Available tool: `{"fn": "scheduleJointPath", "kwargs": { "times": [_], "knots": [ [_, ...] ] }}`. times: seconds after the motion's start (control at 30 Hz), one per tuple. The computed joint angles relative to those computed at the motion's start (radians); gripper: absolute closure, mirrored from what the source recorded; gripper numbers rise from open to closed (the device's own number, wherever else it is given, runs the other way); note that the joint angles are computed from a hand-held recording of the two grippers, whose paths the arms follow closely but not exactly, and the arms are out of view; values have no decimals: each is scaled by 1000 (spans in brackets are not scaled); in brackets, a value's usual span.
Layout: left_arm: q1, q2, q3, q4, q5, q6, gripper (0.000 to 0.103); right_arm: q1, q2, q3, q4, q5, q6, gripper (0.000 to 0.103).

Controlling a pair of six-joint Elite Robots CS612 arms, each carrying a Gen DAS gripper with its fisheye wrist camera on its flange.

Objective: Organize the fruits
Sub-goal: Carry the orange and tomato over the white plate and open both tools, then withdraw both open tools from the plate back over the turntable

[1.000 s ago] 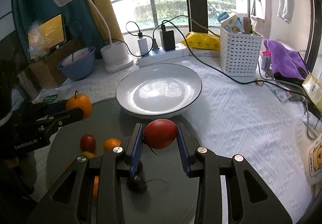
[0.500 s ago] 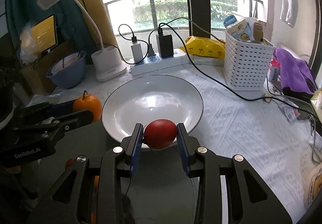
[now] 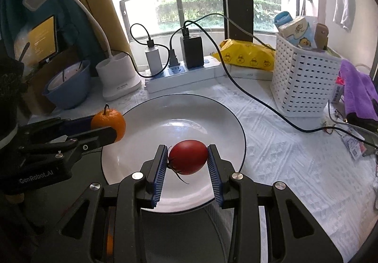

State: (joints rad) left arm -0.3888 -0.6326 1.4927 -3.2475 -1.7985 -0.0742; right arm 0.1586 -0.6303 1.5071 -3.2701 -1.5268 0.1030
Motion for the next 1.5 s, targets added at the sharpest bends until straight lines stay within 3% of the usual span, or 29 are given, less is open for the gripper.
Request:
{"fn": "scheduleJointPath", "kwargs": {
  "times": [0.17,0.3,0.63,0.77,1.5],
  "knots": [
    [1,2,-7,22,-6,-13,58,-1,-1,-1,8,-10,9,66],
    [6,1,-7,10,-25,-32,57,-1,-6,7,-14,-16,17,51],
    [3,-28,36,-56,-18,-31,54,3,-31,42,-54,-37,26,51],
    [3,-44,69,-121,-10,-42,37,8,-44,64,-72,-46,27,51],
    [2,-122,219,-266,-29,-31,37,39,-112,198,-182,-91,43,51]
  ]
}}
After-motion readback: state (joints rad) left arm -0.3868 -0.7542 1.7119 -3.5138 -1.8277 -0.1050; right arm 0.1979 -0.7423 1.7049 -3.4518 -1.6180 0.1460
